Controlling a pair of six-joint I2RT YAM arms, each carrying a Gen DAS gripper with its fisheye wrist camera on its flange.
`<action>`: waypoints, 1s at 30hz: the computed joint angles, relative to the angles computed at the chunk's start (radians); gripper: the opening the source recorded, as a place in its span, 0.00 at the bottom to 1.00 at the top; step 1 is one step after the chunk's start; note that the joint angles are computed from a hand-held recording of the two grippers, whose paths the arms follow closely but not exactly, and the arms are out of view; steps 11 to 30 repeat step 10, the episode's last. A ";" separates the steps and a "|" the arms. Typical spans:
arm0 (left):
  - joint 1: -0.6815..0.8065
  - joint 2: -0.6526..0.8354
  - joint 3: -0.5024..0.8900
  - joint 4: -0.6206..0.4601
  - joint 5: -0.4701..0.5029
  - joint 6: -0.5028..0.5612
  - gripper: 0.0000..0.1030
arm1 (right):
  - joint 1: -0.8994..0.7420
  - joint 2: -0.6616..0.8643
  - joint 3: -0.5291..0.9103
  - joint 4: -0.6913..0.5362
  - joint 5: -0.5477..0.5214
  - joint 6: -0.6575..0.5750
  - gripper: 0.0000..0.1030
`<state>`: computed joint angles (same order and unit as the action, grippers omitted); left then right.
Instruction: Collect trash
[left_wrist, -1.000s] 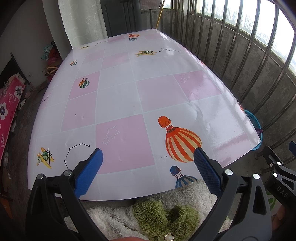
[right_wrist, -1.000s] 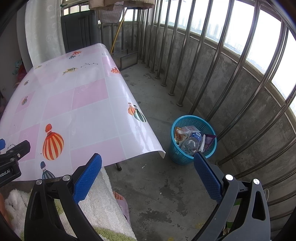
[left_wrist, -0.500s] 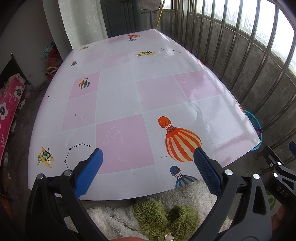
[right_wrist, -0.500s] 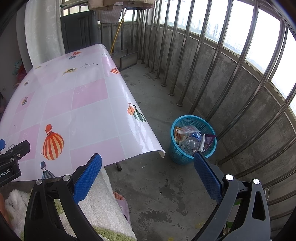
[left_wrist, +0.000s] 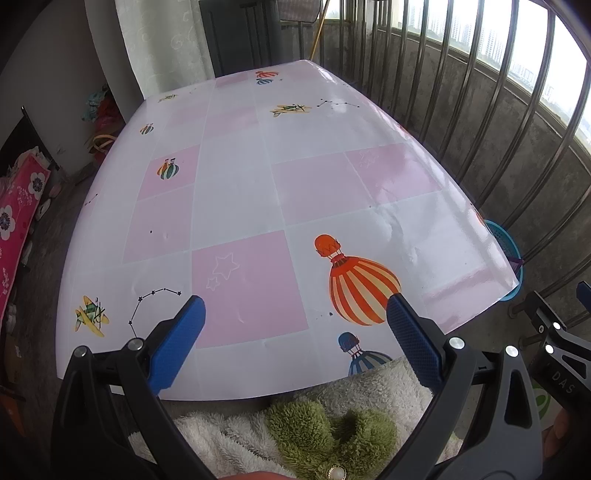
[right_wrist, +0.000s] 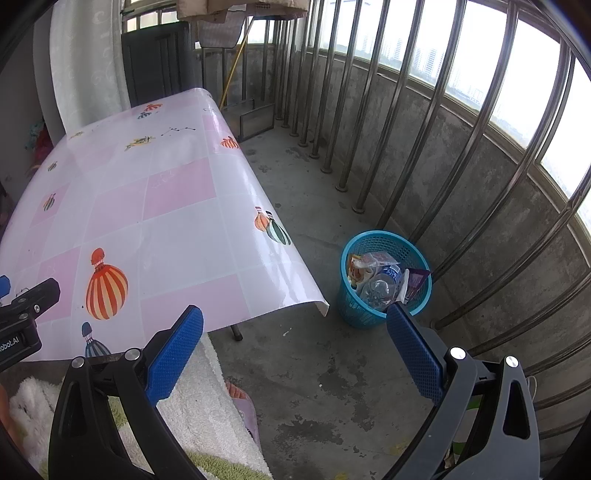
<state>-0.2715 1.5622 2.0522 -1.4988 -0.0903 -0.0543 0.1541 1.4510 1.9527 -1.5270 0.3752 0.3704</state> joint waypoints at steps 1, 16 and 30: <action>0.002 0.002 0.006 -0.003 0.001 0.001 0.91 | 0.002 0.004 0.006 -0.002 0.002 0.000 0.94; 0.010 0.016 0.030 -0.009 0.012 -0.007 0.92 | 0.021 0.016 0.034 -0.015 0.021 0.020 0.94; 0.010 0.016 0.030 -0.009 0.012 -0.007 0.92 | 0.021 0.016 0.034 -0.015 0.021 0.020 0.94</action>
